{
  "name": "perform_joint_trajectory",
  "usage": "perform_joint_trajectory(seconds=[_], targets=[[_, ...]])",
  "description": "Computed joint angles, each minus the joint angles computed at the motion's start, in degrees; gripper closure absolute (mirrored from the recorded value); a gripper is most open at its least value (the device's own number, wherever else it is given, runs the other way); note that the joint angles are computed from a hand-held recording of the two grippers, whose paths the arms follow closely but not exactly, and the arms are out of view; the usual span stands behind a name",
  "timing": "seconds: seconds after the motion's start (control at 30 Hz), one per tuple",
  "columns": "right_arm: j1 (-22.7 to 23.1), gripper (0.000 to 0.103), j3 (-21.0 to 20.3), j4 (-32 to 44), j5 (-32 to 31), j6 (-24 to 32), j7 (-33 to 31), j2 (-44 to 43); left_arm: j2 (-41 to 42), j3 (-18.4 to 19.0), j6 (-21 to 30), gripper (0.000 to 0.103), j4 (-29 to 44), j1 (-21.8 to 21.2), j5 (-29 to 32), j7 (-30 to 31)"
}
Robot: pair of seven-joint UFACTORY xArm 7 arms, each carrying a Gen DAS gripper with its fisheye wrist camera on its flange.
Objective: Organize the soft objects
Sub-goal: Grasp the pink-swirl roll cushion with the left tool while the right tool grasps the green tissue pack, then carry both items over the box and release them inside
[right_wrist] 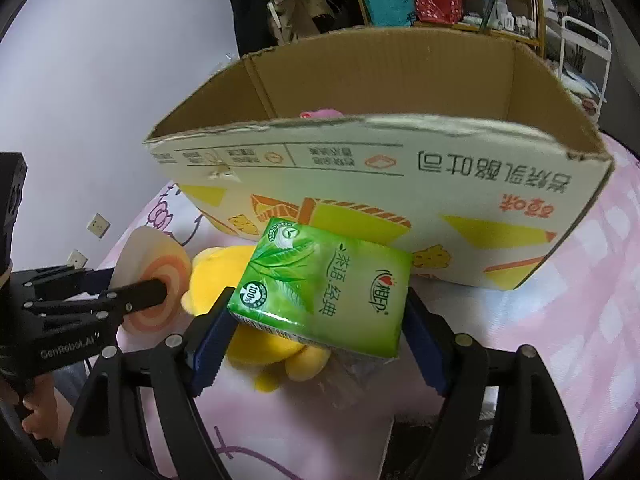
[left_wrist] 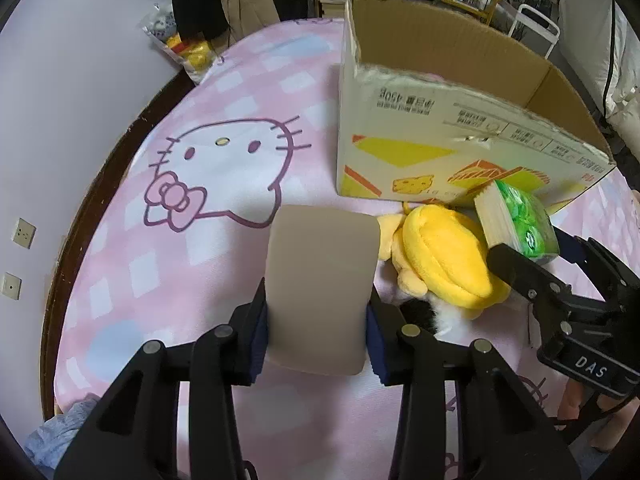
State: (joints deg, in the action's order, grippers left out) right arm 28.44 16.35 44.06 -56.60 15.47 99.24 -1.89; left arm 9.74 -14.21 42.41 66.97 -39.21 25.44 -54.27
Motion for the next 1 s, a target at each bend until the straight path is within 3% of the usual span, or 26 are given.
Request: perform_joint_trajectory(seconds=[0.23,0.47,0.67,1.0], targets=[[0.71,0.020,2.65,-0.24,-0.14,6.54,0.04,-3.68,-4.53,-0.66,-4.16,0.065,-3.72,0.17,4.82,-3.68],[1.06,0.020,5.53,-0.64,-0.47,13.20,0.10,-8.06,-6.12,-2.16,-4.38,0.066,-3.92,-0.43,11.21,-7.17],[0.18,0.020,9.29,-1.31,-1.50,18.22,1.90,-12.95,-8.95,-3.58,-4.59,0.065,-5.10,-0.72,22.43,-16.18],[-0.99,0.020,14.07,-1.10,-3.33,26.33,1.46,-18.96,-15.65,-7.25,-7.89,0.065,-9.07,2.29,37.73,-30.80]])
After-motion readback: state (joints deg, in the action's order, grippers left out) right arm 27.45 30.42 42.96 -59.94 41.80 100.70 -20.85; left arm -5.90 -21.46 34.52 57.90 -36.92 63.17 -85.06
